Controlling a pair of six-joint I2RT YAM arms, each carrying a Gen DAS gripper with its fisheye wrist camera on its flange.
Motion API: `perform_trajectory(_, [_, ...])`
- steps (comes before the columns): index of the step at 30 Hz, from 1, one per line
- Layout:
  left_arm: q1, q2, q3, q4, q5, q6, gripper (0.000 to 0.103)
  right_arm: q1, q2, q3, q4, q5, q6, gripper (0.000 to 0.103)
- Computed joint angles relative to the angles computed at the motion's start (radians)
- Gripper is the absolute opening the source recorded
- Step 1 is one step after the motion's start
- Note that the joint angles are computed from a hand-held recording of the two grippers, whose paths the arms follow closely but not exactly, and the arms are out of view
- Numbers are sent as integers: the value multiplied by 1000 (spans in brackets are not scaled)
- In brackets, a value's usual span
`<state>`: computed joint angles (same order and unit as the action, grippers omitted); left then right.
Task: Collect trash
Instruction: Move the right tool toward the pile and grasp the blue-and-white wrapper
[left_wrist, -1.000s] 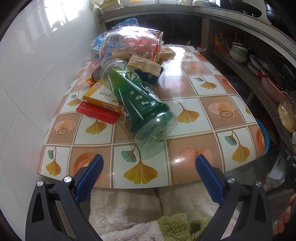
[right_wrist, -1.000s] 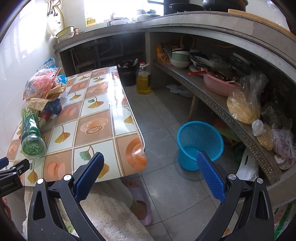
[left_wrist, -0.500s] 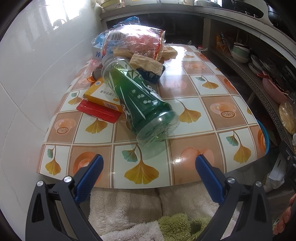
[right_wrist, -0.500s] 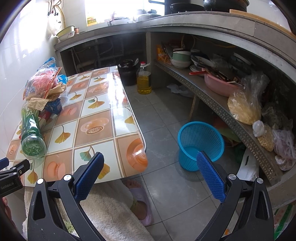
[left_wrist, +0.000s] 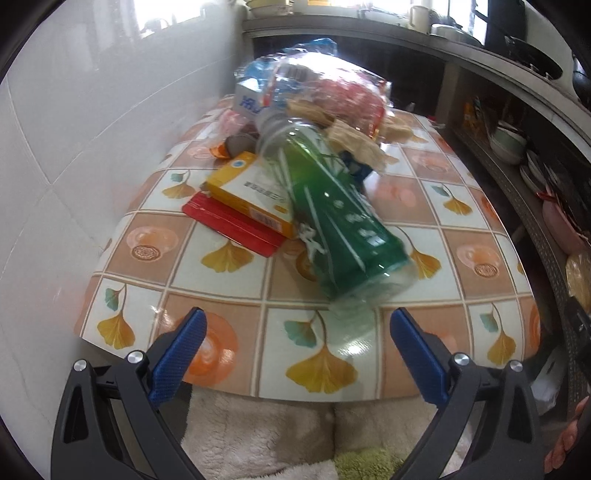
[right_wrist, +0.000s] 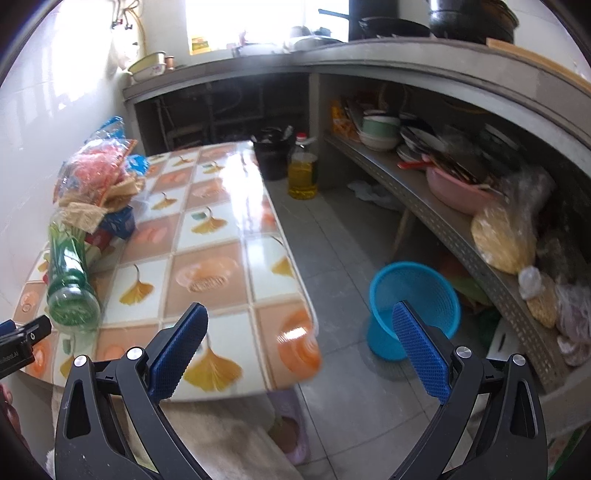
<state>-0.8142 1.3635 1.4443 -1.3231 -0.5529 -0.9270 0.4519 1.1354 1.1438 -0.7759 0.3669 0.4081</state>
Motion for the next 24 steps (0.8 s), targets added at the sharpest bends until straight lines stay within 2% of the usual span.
perform_trajectory(5, [86,-50,-41,40,15,60,97,-2,62,60,96,-66,-74,96])
perform_trajectory(8, [150,-80,-68,78,24,119,97,2,114,107,167,-123,-124,96])
perform_trajectory(14, [243,-118,-107,163,39,258,97,47,216,214,251,-164,-174,96])
perform_trajectory(20, [370,-171,-156,300,148,415,97,42,342,367,251,-260,-182,96])
perform_trajectory(24, [471,-209,-193,414,265,497,97,55,426,485,218,-289,-183,96])
